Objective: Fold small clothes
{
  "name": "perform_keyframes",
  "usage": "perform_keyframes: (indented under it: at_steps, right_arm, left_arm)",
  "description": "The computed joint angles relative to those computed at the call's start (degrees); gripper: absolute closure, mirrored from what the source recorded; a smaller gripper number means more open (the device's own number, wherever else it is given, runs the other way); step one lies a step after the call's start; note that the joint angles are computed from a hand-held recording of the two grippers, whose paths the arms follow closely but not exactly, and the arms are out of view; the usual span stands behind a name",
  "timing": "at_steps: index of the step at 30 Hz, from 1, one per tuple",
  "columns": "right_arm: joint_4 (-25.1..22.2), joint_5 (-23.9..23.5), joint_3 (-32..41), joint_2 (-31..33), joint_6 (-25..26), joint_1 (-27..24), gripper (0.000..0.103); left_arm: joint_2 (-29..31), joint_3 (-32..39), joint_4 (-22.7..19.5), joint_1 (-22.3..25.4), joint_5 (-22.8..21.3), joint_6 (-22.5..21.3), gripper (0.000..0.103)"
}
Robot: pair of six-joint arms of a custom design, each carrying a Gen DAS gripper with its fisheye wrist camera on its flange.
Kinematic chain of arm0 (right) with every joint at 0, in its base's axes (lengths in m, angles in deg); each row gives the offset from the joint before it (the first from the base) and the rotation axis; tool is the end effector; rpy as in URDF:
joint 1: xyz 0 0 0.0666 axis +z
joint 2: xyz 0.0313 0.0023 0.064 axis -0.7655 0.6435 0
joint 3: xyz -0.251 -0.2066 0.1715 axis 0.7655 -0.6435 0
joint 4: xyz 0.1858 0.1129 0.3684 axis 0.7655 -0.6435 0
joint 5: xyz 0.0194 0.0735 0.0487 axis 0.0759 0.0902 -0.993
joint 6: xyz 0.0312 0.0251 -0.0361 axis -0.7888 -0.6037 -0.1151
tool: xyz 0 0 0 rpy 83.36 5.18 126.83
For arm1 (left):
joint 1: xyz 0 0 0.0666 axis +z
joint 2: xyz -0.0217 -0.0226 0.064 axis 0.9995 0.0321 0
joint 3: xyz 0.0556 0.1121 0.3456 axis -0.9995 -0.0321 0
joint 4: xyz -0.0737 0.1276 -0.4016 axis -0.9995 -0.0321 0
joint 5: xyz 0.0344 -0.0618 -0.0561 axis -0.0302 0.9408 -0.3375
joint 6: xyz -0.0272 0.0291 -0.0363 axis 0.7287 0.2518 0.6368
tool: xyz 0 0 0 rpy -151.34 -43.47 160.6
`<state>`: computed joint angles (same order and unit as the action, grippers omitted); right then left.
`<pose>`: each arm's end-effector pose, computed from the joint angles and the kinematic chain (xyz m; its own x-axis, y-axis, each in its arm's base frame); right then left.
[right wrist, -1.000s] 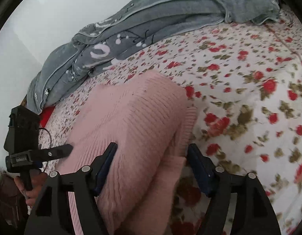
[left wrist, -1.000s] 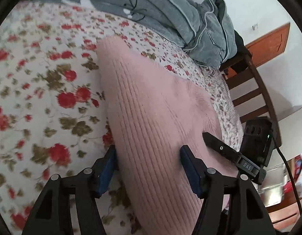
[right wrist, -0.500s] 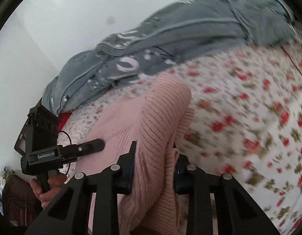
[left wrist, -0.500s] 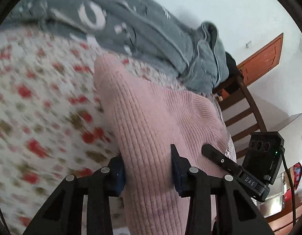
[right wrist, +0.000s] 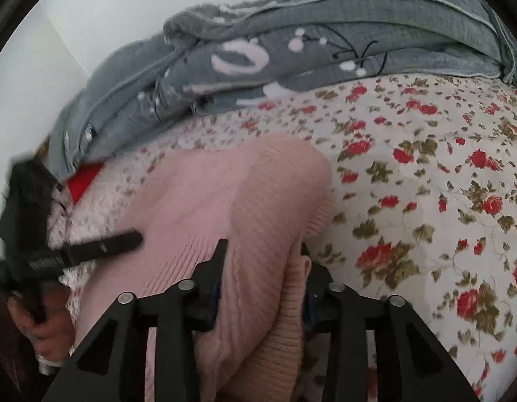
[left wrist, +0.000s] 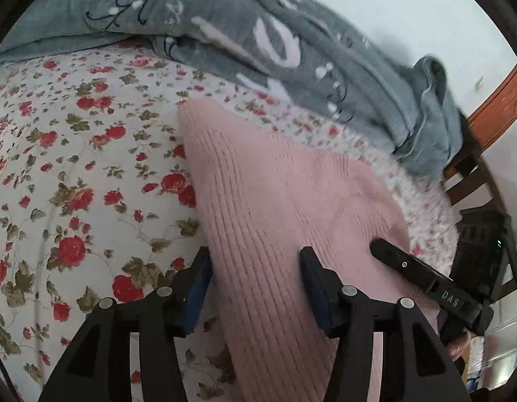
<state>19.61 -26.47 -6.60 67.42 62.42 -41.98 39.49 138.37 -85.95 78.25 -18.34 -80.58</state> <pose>0.5350 0.0831 0.3146 -0.7894 0.2390 -0.5655 -0.0158 0.9129 0.4078 0.6175 -0.1259 0.3125 -0.8809 0.0221 -0.4728 0.2811 0.8281 -0.4850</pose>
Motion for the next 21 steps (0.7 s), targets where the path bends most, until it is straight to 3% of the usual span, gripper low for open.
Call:
perform_keyframes:
  at_steps: [2,5,10,12,14,15,17,19,21]
  right_arm:
    - [-2.85,0.45,1.59,-0.09,1.0,-0.39,0.059]
    - [-5.34,6.37,2.15,-2.83,4.9,0.76,0.059]
    - [0.66,14.22,-1.87,-9.73,7.65,4.14,0.061]
    - [3.6,16.7,-4.5,-11.69,9.74,6.44,0.068]
    - [4.58,18.69,-6.48,-12.0,12.31,8.11,0.081]
    - [4.51,19.68,-7.7,-11.76,13.54,8.51,0.089]
    - [4.24,21.27,-9.58,-10.97,14.01,8.36,0.089]
    - [5.38,20.09,-11.94,-12.34,12.95,7.59,0.088]
    - [3.16,19.4,-10.87,-12.96,13.35,7.51,0.088]
  left_arm:
    - [-1.43,-0.67,0.93,0.16,-0.6,0.26,0.052]
    - [-6.05,-3.62,5.11,-0.39,-4.36,-1.23,0.047]
    - [-9.83,-6.31,8.04,-3.57,-9.08,-3.02,0.045]
    - [-10.97,-9.21,9.05,-4.72,-11.66,-3.87,0.045]
    - [-12.32,-12.97,9.69,-5.11,-12.88,-4.58,0.045]
    - [-13.86,-16.29,12.1,-5.68,-15.77,-5.05,0.044]
    - [-16.22,-19.95,15.27,-5.65,-15.28,-5.09,0.042]
    - [-17.14,-19.97,13.8,-5.1,-13.64,-4.05,0.043]
    - [-16.78,-17.89,11.09,-4.59,-11.93,-4.03,0.044]
